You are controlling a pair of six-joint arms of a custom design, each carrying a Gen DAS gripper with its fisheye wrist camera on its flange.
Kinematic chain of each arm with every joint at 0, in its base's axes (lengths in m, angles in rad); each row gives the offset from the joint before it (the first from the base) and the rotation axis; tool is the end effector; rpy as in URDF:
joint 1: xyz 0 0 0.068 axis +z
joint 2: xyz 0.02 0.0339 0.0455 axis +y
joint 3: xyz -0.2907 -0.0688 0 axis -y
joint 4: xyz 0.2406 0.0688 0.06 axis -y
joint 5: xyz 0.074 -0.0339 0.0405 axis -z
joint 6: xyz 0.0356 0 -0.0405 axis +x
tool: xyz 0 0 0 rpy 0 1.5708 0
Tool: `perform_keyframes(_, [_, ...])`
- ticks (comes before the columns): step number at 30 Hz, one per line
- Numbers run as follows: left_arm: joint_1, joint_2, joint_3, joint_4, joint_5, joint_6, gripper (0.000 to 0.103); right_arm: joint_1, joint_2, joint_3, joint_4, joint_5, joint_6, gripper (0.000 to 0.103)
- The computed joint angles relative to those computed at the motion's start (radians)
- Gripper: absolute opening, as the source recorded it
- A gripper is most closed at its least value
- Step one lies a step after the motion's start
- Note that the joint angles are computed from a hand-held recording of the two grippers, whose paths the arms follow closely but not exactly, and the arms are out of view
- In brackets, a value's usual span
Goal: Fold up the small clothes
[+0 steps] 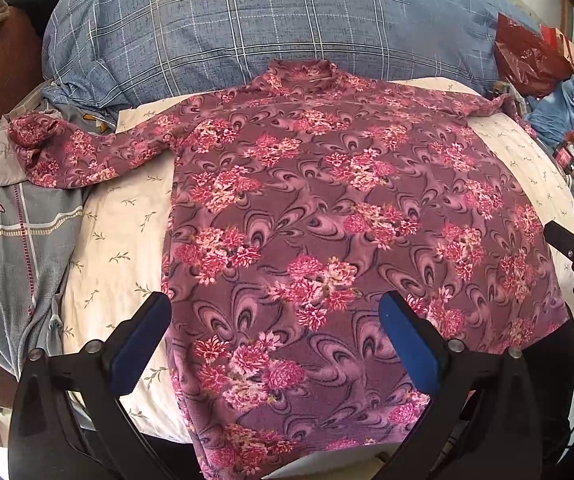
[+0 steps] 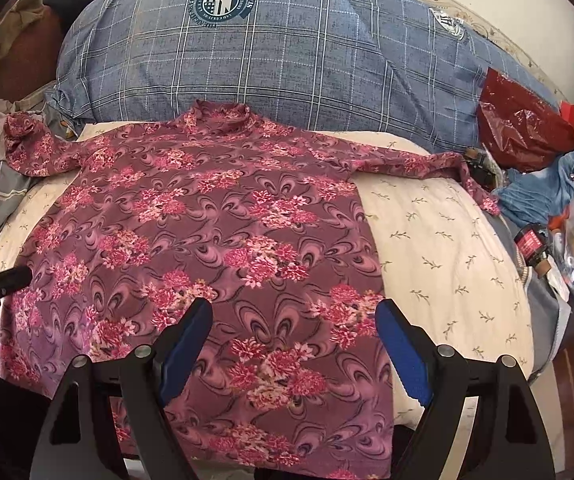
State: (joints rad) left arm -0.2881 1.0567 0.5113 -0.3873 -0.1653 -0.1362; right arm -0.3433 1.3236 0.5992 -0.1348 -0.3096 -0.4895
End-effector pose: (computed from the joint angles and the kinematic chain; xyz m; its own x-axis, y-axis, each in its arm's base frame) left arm 0.1732 -0.0452 0.2055 -0.7883 0.0939 -0.6081 0.0800 0.9955 0.0501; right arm 0.2290 -0.0703 0.1991 -0.6920 -0.2282 -0.6848 -0.2177 0.9705 -0.1034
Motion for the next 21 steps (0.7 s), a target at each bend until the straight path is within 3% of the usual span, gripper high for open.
perform_keyframes(21, [-0.001,0.06,0.002,0.034,0.015,-0.012,0.103,-0.087,0.086,0.04,0.005,-0.024,0.012,0.085])
